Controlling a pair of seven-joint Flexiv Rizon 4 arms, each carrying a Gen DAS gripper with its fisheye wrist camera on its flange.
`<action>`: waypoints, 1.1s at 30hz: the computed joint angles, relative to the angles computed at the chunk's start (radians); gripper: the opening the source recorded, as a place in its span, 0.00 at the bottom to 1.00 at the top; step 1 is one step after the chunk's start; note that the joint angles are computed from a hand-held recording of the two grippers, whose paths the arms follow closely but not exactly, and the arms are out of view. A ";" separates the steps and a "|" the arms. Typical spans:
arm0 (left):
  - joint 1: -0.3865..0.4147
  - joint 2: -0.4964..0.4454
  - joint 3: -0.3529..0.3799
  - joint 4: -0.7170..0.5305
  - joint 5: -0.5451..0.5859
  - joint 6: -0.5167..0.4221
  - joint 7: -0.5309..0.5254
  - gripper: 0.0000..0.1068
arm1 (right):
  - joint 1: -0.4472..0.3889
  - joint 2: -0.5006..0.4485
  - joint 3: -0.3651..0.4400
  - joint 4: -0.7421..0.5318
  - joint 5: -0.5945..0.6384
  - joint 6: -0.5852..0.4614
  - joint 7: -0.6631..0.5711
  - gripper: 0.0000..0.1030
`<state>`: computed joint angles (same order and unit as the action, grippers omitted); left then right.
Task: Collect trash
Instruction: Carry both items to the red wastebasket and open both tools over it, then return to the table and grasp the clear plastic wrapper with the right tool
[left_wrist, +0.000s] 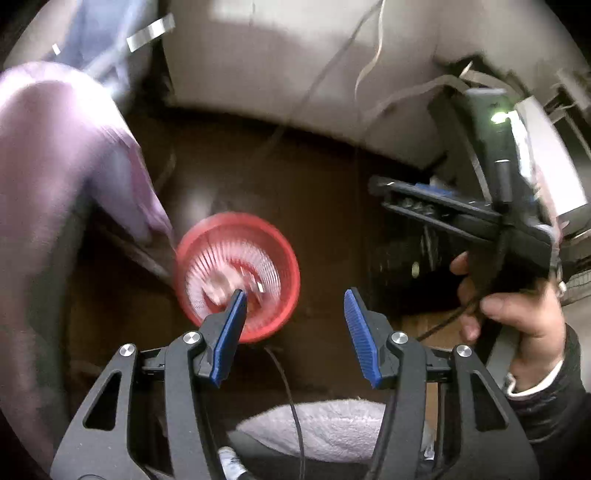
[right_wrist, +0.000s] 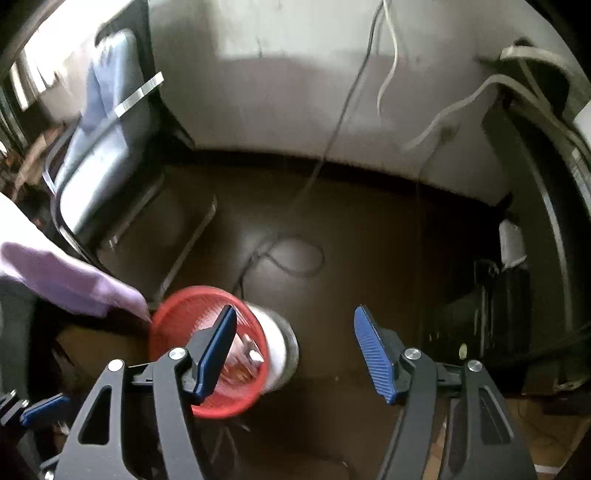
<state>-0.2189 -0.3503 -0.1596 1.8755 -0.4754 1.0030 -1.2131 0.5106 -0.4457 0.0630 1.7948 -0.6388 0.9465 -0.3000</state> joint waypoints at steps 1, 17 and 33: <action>0.006 0.036 -0.007 0.031 -0.027 0.040 0.022 0.52 | 0.014 0.007 -0.005 -0.015 -0.027 0.008 0.003 0.64; 0.091 0.557 0.225 0.411 -0.052 0.281 -0.097 0.65 | 0.209 -0.127 0.114 -0.401 0.030 0.117 -0.390 0.75; 0.358 0.744 0.419 0.458 0.072 0.111 -0.115 0.82 | 0.463 -0.481 0.238 -1.080 0.314 -0.115 -0.905 0.83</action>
